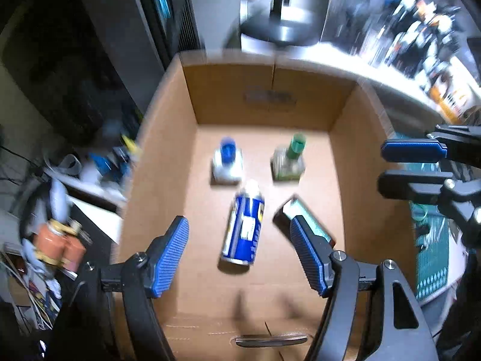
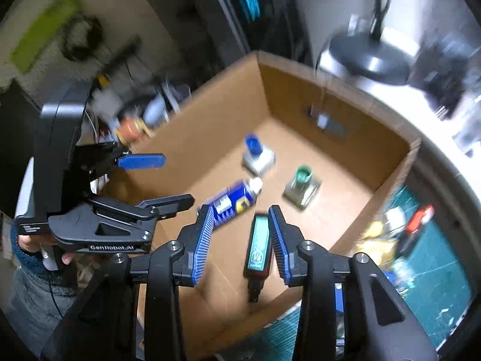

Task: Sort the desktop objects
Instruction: 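Withdraw both tools from the box back toward the mat, then lower the left tool onto the small blue-capped part and close it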

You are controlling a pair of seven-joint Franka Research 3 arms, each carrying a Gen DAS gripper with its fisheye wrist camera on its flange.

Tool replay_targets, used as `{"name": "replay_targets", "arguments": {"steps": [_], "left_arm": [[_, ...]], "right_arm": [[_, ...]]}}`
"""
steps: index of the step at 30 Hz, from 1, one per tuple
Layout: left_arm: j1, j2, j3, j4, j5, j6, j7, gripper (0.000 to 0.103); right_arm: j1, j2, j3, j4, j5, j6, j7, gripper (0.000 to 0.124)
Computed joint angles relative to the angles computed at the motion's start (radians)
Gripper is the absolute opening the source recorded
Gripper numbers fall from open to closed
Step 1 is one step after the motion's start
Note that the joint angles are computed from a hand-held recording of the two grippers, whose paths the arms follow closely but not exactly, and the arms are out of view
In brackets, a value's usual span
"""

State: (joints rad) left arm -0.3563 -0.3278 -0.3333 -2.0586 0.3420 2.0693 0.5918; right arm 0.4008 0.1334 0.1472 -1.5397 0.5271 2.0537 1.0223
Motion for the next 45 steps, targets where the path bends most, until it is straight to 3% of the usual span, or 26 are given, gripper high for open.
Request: {"name": "replay_targets", "arguments": {"steps": [4, 8, 9, 10, 11, 12, 14, 15, 18, 22, 24, 31, 36, 38, 42, 45], "left_arm": [[0.043, -0.045, -0.049, 0.018, 0.197, 0.064, -0.072, 0.082], [0.052, -0.084, -0.132, 0.005, 0.372, 0.096, -0.163, 0.084], [0.052, -0.095, -0.153, 0.000, 0.409, 0.089, -0.186, 0.084], [0.052, -0.110, -0.171, -0.006, 0.445, 0.083, -0.212, 0.084], [0.053, -0.124, -0.192, -0.011, 0.479, 0.077, -0.244, 0.086], [0.054, -0.140, -0.208, -0.017, 0.509, 0.077, -0.279, 0.089], [0.056, -0.173, -0.233, -0.033, 0.565, 0.087, -0.343, 0.103], [0.063, -0.185, -0.255, -0.038, 0.599, 0.085, -0.378, 0.103], [0.079, -0.192, -0.323, -0.027, 0.680, 0.039, -0.443, 0.103], [0.050, -0.168, -0.340, -0.034, 0.720, 0.056, -0.473, 0.103], [0.033, -0.152, -0.340, -0.049, 0.735, 0.077, -0.497, 0.103], [-0.011, -0.126, -0.321, -0.142, 0.810, 0.229, -0.763, 0.103], [-0.040, -0.042, -0.317, -0.112, 0.826, 0.210, -0.795, 0.103], [-0.054, 0.000, -0.327, -0.088, 0.846, 0.161, -0.809, 0.103], [-0.092, 0.098, -0.335, -0.023, 0.868, 0.056, -0.796, 0.103], [-0.128, 0.135, -0.303, -0.008, 0.880, 0.086, -0.799, 0.103]], "right_arm": [[-0.018, -0.198, -0.017, -0.203, 0.161, 0.160, -0.148, 0.048], [-0.004, -0.354, -0.055, -0.372, 0.287, 0.273, -0.261, 0.049], [0.002, -0.400, -0.065, -0.425, 0.326, 0.329, -0.297, 0.060], [0.013, -0.453, -0.075, -0.487, 0.377, 0.414, -0.344, 0.080], [0.030, -0.502, -0.087, -0.541, 0.433, 0.498, -0.397, 0.088], [0.051, -0.543, -0.101, -0.588, 0.488, 0.576, -0.453, 0.096], [0.092, -0.627, -0.128, -0.667, 0.569, 0.696, -0.539, 0.099], [0.112, -0.662, -0.143, -0.696, 0.597, 0.735, -0.569, 0.103], [0.146, -0.750, -0.176, -0.774, 0.622, 0.772, -0.584, 0.103], [0.147, -0.871, -0.183, -0.884, 0.576, 0.813, -0.550, 0.103], [0.145, -0.928, -0.192, -0.937, 0.543, 0.831, -0.526, 0.103], [0.108, -1.115, -0.195, -1.157, 0.476, 0.930, -0.413, 0.103], [0.012, -1.170, -0.196, -1.242, 0.384, 0.855, -0.277, 0.103], [-0.044, -1.188, -0.181, -1.269, 0.336, 0.818, -0.208, 0.103], [-0.077, -1.234, -0.183, -1.313, 0.262, 0.787, -0.143, 0.103], [-0.099, -1.265, -0.183, -1.334, 0.197, 0.757, -0.108, 0.103]]}}
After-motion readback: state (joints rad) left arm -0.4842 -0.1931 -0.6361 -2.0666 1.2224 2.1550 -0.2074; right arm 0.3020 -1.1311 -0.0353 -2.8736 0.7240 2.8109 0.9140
